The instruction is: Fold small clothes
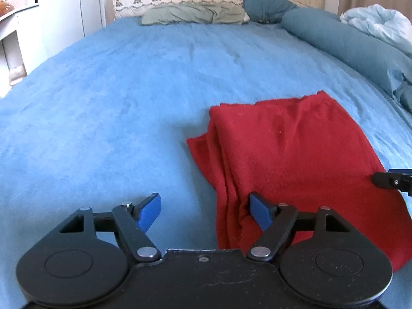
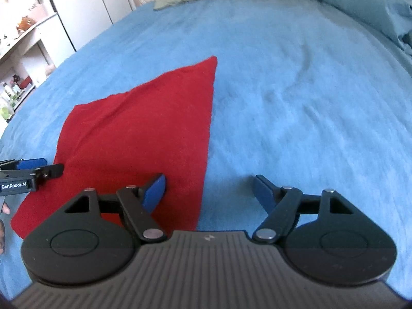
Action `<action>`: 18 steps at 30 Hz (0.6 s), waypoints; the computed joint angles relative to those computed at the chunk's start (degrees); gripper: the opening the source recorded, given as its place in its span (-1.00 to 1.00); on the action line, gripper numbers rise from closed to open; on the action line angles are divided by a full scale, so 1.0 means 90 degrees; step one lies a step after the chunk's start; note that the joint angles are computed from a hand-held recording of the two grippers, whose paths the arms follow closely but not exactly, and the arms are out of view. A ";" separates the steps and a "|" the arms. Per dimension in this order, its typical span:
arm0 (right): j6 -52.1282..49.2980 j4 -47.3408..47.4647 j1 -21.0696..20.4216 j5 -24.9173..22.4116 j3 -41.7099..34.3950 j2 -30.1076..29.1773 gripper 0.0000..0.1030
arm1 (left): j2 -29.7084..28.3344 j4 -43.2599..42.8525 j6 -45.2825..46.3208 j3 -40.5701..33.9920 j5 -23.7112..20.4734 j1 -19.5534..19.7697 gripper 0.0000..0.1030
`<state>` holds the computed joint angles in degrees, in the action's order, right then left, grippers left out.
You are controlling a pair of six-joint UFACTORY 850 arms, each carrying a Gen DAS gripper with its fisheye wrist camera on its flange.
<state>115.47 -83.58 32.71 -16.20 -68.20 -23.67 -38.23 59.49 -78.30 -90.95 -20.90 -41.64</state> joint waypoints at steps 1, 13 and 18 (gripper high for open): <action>0.0306 -0.0330 0.0034 -0.0069 0.0056 0.0050 0.74 | 0.0058 0.0192 -0.0200 0.0027 -0.0109 -0.0042 0.55; -0.0675 0.0944 0.1295 -0.2155 0.0515 0.1964 1.00 | 0.1925 0.0594 -0.0943 0.0810 -0.1908 -0.1027 1.00; -0.1402 0.2039 0.2117 -0.3286 0.0437 0.2514 1.00 | 0.2608 0.0262 -0.0738 0.1140 -0.2863 -0.1661 1.00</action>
